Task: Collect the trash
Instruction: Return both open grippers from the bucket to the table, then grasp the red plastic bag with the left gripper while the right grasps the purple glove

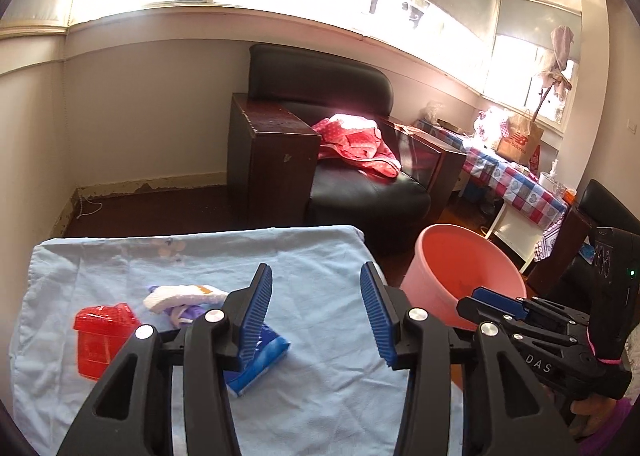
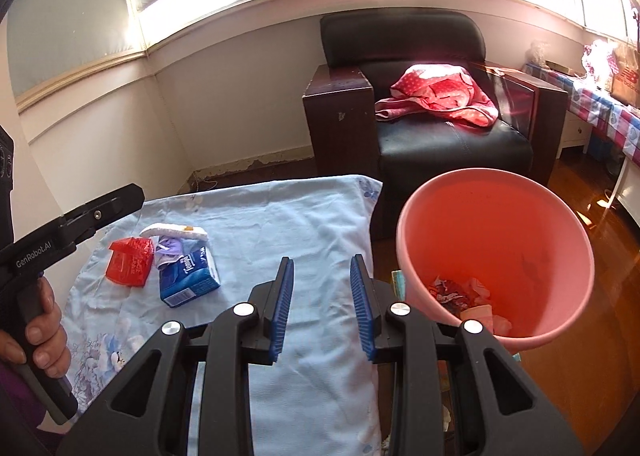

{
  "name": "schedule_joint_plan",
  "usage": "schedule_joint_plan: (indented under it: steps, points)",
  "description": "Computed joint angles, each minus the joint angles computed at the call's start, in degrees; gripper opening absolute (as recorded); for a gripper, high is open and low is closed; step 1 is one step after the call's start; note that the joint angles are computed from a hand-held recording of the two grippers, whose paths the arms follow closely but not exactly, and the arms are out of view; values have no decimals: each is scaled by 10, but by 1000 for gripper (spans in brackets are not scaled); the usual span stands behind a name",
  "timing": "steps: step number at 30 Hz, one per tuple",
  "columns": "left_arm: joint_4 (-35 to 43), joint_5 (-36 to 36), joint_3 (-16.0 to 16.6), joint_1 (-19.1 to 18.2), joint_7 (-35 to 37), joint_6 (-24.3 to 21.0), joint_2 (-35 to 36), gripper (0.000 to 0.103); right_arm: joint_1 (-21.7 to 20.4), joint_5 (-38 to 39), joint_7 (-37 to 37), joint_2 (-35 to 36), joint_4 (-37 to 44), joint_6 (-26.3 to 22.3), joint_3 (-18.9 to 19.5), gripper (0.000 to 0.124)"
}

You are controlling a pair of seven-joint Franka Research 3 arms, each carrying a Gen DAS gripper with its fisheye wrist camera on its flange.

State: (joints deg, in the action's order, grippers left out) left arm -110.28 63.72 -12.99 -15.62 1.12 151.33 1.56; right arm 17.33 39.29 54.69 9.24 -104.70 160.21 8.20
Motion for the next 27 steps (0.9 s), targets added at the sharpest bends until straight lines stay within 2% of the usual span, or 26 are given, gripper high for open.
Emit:
schedule_joint_plan:
  steps: [4,12,18,20,27]
  points:
    - [-70,6,-4,11,-31,-34,-61,46,9,-7,-8,10,15,-24,9,30]
    - [-182,-44,-22,53,-61,-72,-146,46,28,-22,-20,45,61,-94,22,30]
    - [-215,-97,-20,77,-48,-103,-156,46,40,-34,-19,65,84,-123,27,35]
    - [-221,-108,-16,84,-53,-96,-152,46,42,-38,-18,70,89,-128,27,35]
    - [-238,-183,11,102,-24,-19,-124,46,44,-38,-32,86,116,-148,31,35]
